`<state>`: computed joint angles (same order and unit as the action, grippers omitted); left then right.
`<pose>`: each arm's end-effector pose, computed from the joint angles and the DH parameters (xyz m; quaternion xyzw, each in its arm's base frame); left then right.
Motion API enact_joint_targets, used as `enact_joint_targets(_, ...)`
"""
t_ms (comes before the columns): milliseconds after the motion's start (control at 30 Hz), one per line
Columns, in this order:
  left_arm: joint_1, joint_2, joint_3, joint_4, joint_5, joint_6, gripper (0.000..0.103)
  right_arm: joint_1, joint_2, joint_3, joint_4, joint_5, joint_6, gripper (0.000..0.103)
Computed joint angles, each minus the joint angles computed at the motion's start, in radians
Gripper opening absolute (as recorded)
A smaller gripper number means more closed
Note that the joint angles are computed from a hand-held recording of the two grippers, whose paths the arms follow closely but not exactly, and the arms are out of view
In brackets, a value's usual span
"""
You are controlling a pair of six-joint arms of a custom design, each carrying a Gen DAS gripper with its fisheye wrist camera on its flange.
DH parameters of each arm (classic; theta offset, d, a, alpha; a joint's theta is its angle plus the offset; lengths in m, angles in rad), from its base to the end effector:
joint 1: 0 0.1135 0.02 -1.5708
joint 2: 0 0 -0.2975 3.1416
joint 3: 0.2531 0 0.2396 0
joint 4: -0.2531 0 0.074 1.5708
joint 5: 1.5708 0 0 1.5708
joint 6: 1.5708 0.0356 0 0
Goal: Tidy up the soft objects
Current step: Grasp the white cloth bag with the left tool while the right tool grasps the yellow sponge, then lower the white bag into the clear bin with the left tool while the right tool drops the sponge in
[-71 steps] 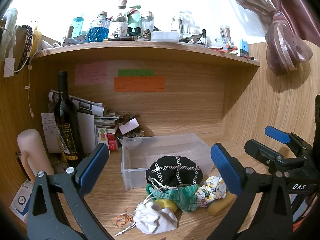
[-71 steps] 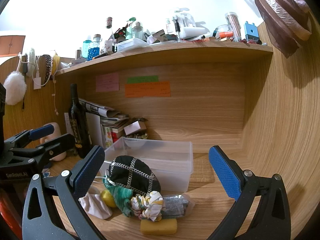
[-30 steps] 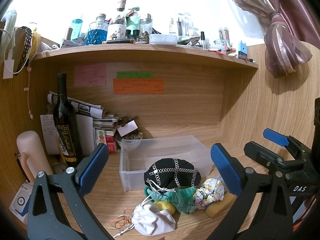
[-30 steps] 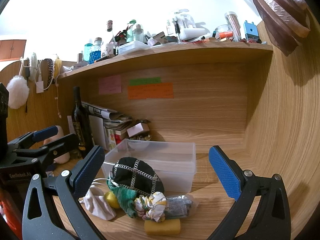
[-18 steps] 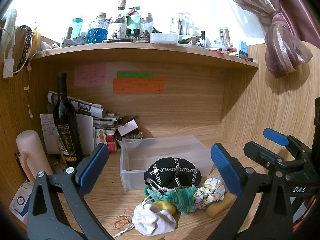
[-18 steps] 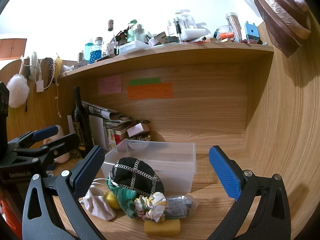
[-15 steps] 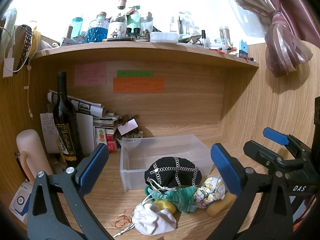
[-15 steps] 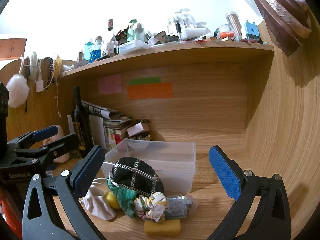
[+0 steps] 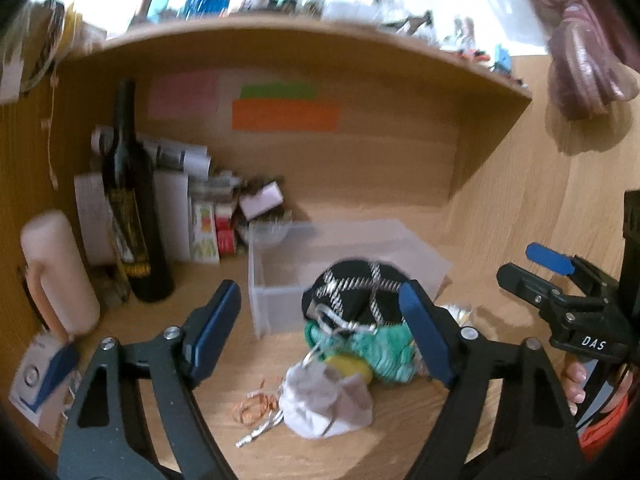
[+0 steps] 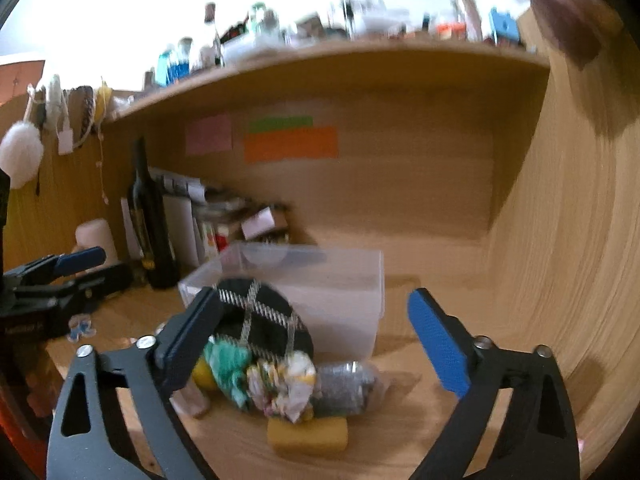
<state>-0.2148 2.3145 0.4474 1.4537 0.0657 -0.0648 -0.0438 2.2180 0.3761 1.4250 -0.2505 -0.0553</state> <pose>0.3037 -0.0687 0.0491 0.0806 0.8330 -0.1034 0.5375 0.2944 -0.0041 0.0673 -0.0729 0.8312 0.0778 0.5457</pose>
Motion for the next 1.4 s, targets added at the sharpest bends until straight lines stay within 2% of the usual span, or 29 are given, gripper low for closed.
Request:
enact_joint_targets(100, 0.026, 0.026, 0.031, -0.066, 0.029, -0.016, 0.082, -0.021, 0.026, 0.037, -0.09, -0.041, -0.003, 0.083)
enact_joint_targets(500, 0.018, 0.168, 0.142, -0.223, 0.034, -0.034, 0.082, -0.028, 0.138, 0.081, -0.208, -0.05, -0.059, 0.083)
enact_joint_targets(667, 0.01, 0.2, 0.199, -0.292, 0.033, -0.04, 0.081, -0.024, 0.166, 0.129, -0.305, -0.078, -0.071, 0.08)
enact_joint_targets(733, 0.011, 0.213, 0.211, -0.301, 0.041, -0.041, 0.07, -0.021, 0.173, 0.147, -0.341, -0.081, -0.073, 0.064)
enact_joint_targets(767, 0.013, 0.215, 0.217, -0.314, 0.051, -0.039, 0.063, -0.023, 0.177, 0.153, -0.349, -0.082, -0.072, 0.062)
enact_joint_targets(900, 0.017, 0.223, 0.214, -0.305, 0.065, -0.038, 0.046, -0.04, 0.176, 0.137, -0.324, -0.102, -0.061, 0.056)
enact_joint_targets(1067, 0.028, 0.209, 0.179, -0.276, 0.065, -0.038, 0.032, -0.069, 0.165, 0.1, -0.26, -0.112, -0.043, 0.054)
enact_joint_targets(1233, 0.051, 0.175, 0.131, -0.222, 0.077, -0.048, 0.029, -0.098, 0.134, 0.067, -0.202, -0.139, -0.003, 0.053)
enact_joint_targets(1400, 0.057, 0.119, 0.098, -0.181, 0.041, -0.034, 0.029, -0.089, 0.095, 0.032, -0.123, -0.131, 0.015, 0.052)
